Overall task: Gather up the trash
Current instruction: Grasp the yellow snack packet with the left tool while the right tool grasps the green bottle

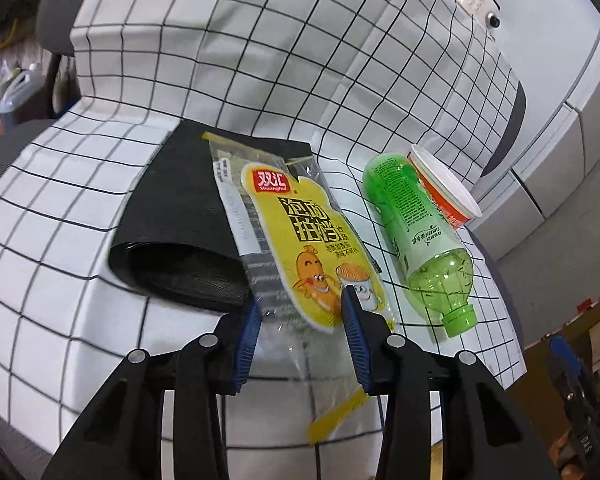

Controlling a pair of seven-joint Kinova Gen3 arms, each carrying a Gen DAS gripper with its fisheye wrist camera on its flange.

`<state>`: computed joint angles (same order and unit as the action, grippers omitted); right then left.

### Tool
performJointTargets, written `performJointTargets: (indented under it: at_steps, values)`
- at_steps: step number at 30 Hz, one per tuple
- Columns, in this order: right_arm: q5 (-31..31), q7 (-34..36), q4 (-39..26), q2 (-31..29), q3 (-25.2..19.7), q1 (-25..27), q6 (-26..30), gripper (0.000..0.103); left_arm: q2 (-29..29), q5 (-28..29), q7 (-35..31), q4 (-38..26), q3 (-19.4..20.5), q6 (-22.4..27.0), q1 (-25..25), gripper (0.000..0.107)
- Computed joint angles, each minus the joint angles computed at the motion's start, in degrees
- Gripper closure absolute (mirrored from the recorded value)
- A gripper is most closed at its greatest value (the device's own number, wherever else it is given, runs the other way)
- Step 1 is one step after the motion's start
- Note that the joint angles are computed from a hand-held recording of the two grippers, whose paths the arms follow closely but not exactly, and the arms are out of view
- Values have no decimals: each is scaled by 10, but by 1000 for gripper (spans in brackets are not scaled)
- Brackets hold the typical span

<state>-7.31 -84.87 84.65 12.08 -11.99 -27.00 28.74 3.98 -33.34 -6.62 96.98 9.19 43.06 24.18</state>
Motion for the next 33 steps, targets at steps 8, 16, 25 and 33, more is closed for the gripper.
performJointTargets:
  at_steps: [8,16,25,33]
  values:
    - [-17,18,-2,1,-6,9,2,40,-23,-153,96,-17,49,81,59,101]
    - [13,0,-97,58,4,-27,39,37,-9,-266,142,-69,27,264,173,101]
    - [72,-63,-324,207,47,-100,151,37,-25,-236,145,-38,57,212,83,101]
    - [89,-102,-537,329,86,-138,300,39,-37,-223,166,5,56,152,50,101]
